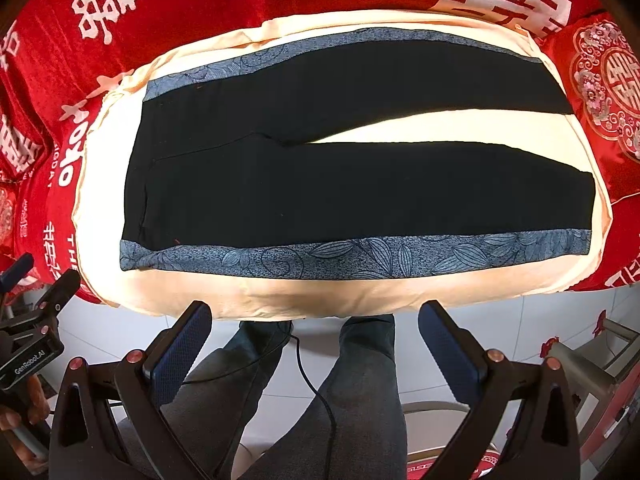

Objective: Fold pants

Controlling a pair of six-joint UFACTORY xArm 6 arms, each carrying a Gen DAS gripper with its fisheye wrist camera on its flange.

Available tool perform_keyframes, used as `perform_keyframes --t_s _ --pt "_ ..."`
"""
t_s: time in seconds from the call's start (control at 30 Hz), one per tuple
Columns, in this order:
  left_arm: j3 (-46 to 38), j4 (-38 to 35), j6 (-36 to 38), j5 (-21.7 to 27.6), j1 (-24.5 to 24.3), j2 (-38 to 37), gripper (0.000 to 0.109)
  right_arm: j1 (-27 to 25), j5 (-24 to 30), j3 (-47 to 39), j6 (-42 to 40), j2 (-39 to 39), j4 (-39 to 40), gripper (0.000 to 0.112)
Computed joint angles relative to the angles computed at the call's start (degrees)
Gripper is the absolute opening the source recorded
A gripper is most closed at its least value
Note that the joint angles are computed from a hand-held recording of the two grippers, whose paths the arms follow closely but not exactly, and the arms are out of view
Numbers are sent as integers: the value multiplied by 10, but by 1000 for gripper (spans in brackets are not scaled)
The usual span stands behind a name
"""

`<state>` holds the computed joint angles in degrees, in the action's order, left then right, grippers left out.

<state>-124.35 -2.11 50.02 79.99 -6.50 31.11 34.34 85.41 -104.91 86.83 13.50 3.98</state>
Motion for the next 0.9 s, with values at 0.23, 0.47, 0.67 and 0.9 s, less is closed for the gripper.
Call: perform_keyframes --t_s 0.23,0.47,0.67,0.9 --pt "1 2 2 -3 -1 0 103 -1 -1 2 1 -1 1 103" --pt "11 9 -7 -12 -5 -6 103 -5 -15 20 -9 -11 4 103" --pt "39 28 -25 -18 -15 -22 103 -7 -41 58 -24 -34 8 103" --pt "97 45 -69 -40 -28 -69 103 -15 -66 118 -49 -81 6 103"
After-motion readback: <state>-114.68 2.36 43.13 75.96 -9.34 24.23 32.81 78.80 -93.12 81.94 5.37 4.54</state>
